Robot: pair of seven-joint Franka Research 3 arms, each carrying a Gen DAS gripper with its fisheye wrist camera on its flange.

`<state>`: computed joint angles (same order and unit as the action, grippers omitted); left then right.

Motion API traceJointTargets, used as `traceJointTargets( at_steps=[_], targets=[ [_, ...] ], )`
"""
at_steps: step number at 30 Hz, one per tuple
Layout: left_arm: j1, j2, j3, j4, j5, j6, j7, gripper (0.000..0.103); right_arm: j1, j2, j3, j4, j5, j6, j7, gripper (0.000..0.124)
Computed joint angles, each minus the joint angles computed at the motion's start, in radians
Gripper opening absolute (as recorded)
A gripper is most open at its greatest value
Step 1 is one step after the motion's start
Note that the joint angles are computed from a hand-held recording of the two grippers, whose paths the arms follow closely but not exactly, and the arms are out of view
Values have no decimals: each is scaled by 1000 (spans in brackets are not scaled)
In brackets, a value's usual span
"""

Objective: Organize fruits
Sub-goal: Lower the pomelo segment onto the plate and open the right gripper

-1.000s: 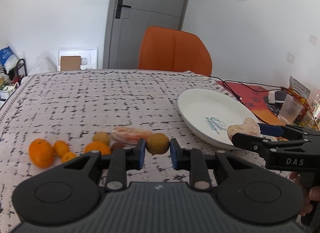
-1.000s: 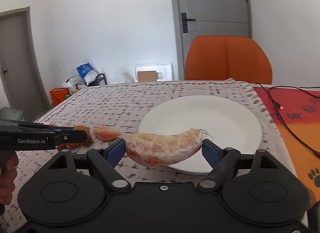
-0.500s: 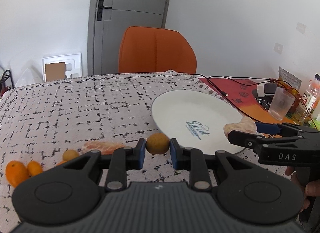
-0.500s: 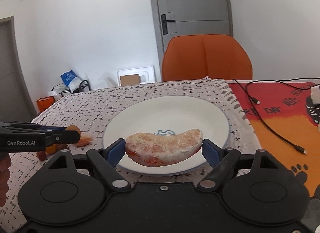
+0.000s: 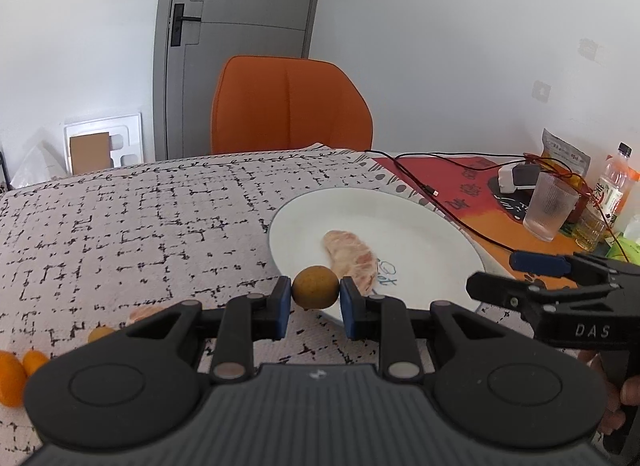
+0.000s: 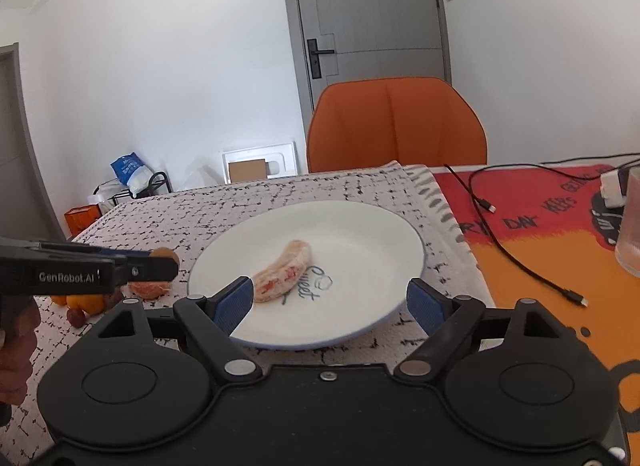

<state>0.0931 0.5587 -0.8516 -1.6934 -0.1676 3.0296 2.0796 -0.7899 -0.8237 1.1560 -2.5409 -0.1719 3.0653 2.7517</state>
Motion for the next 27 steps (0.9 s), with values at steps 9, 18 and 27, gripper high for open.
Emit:
traceJointTargets(
  at_steps=[9, 18, 27],
  targets=[
    [-21, 29, -7, 36, 2, -15, 25, 28, 32, -6, -16, -5, -11, -35, 19, 90],
    [-21, -25, 40, -4, -15, -2, -19, 55, 3, 4, 2, 7, -16, -27, 76, 103],
    [1, -98, 89, -83, 17, 82, -126, 83, -53, 29, 53, 57, -10, -21, 79, 103]
  ],
)
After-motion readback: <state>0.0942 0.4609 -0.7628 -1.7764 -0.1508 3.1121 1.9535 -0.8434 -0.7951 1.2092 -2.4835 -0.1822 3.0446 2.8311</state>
